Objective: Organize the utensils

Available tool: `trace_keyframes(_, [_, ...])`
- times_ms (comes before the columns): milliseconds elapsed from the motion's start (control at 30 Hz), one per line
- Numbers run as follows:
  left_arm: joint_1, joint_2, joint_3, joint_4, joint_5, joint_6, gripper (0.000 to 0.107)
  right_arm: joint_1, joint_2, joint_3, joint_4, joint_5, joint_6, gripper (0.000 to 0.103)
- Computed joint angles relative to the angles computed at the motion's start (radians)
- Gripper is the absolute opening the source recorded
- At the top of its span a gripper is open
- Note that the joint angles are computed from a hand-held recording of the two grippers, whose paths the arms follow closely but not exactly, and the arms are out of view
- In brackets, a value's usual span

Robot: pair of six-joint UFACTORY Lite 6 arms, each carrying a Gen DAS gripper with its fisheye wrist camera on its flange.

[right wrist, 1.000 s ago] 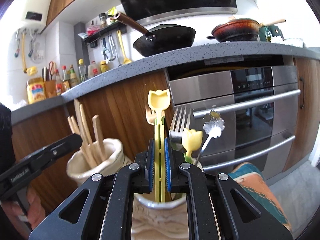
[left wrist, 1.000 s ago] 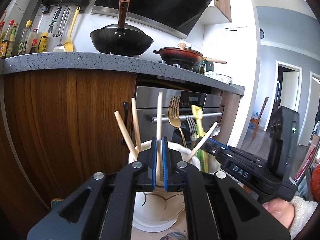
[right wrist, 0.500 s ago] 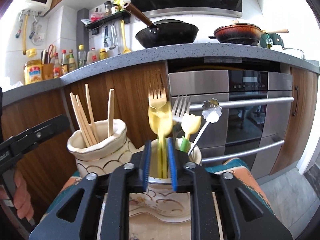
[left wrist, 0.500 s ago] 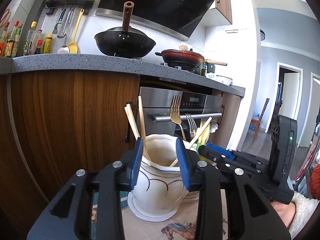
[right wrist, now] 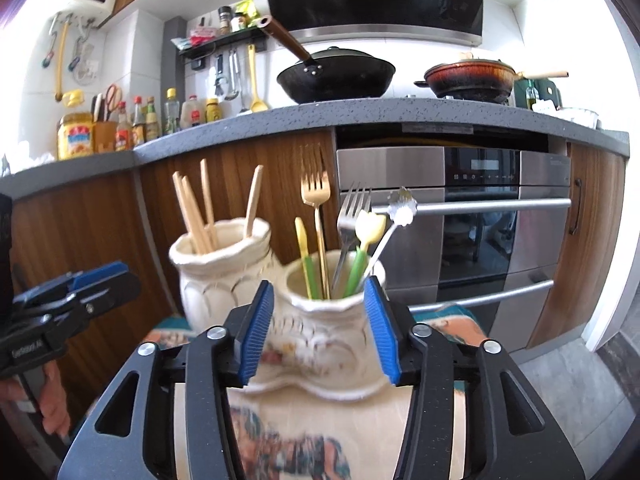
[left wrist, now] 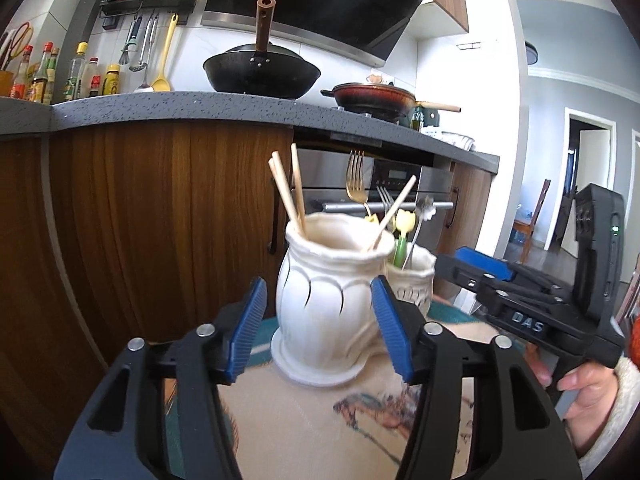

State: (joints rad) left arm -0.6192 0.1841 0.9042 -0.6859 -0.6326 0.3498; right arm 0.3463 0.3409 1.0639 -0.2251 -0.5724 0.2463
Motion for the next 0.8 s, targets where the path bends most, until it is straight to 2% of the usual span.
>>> trace_keyframes(100, [-0.025, -0.027, -0.054, -0.035, -0.029, 0.008, 0.066, 0.012, -0.063, -0.093, 0.047, -0.023, -0.078, 0.056])
trace_keyframes(267, [-0.082, -0.062, -0.122, -0.134, -0.084, 0.065, 0.079, 0.020, -0.155, -0.233, 0.087, -0.081, -0.162, 0.078])
trace_keyframes(467, [-0.167, -0.072, -0.172, -0.238, -0.186, 0.134, 0.095, 0.011, -0.201, -0.308, 0.095, -0.119, -0.186, 0.093])
trace_keyframes(633, [-0.196, -0.068, -0.193, -0.257, -0.226, 0.128, 0.097, 0.000, -0.174, -0.319, 0.119, -0.187, -0.221, 0.098])
trace_keyframes(800, [-0.196, -0.048, -0.184, -0.265, -0.228, 0.132, 0.097, -0.040, -0.149, -0.287, 0.055, -0.162, -0.137, 0.098])
